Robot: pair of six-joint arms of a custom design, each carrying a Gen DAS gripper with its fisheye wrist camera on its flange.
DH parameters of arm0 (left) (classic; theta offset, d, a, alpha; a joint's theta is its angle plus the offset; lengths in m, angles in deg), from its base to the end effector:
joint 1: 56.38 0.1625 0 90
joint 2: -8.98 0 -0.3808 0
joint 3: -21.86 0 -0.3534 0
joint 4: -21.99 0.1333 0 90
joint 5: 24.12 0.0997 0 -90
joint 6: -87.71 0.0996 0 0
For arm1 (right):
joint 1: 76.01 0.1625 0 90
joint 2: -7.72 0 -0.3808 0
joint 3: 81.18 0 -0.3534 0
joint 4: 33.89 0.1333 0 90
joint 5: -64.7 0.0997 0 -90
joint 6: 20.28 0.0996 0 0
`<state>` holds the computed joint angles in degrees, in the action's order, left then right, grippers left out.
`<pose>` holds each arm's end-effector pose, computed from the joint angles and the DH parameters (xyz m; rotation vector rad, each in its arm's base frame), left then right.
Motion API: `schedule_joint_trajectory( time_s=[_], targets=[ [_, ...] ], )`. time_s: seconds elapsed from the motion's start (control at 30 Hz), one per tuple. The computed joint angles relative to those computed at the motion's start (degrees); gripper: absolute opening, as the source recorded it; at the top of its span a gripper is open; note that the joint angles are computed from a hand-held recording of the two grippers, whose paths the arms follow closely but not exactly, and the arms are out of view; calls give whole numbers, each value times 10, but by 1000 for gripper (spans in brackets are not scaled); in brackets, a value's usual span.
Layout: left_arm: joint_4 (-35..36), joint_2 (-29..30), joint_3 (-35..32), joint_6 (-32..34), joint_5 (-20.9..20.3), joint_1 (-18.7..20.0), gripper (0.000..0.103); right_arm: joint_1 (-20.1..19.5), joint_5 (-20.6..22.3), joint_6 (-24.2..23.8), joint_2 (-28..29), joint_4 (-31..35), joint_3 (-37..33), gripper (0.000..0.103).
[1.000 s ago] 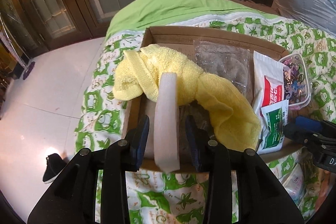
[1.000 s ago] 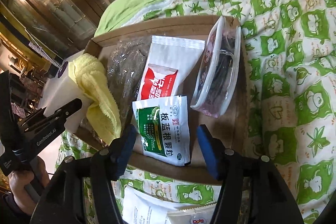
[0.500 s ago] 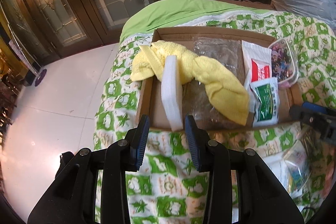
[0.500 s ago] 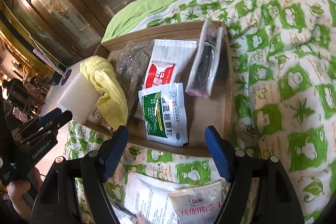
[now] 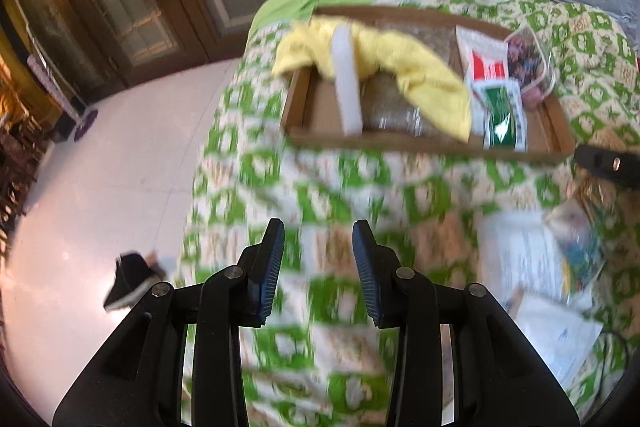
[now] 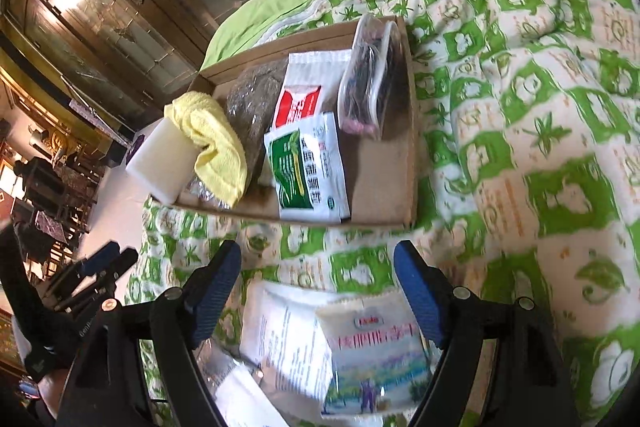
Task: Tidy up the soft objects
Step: 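Withdraw both grippers and move the left gripper over the white printed pouch, then grasp the white printed pouch with the left gripper and lift it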
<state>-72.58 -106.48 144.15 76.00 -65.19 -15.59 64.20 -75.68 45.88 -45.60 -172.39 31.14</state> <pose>-0.0791 -0.3435 0.3950 0.7718 2.2084 -0.4998 0.4173 -0.2739 0.0844 -0.2302 -2.3906 0.8428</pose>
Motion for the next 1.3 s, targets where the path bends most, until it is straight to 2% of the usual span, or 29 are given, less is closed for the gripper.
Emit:
schedule_joint_trajectory(
  time_s=[0.17, 0.33, 0.57, 0.63, 0.67, 0.7, 0.8, 0.93, 1.0, 1.17, 1.3],
  targets=[
    [53, -36, 3, -38, -27, 14, 35, 5, 7, 1, 8, 15, -8, 79],
    [92, -66, 4, -50, -61, -2, 35, 7, 17, 7, 13, 32, -13, 79],
    [132, -83, 1, -8, -188, -25, 35, 10, 35, 30, 11, 62, -13, 79],
    [138, -86, 4, 2, -221, -31, 45, 12, 38, 33, 12, 75, -16, 79],
    [136, -83, 6, 11, -239, -31, 58, 13, 39, 35, 13, 80, -17, 79],
    [138, -82, 9, 17, -253, -33, 62, 14, 40, 36, 14, 83, -17, 79],
    [150, -87, 18, 29, -283, -47, 62, 15, 40, 38, 15, 86, -17, 79],
    [153, -78, 20, 54, -333, -42, 63, 15, 39, 40, 15, 92, -18, 79],
    [157, -75, 21, 65, -350, -41, 82, 15, 39, 40, 15, 93, -18, 79],
    [166, -81, 40, 81, -367, -68, 84, 15, 39, 39, 15, 87, -15, 79],
    [165, -66, 54, 76, -363, -71, 92, 14, 40, 36, 16, 82, -14, 79]
  ],
)
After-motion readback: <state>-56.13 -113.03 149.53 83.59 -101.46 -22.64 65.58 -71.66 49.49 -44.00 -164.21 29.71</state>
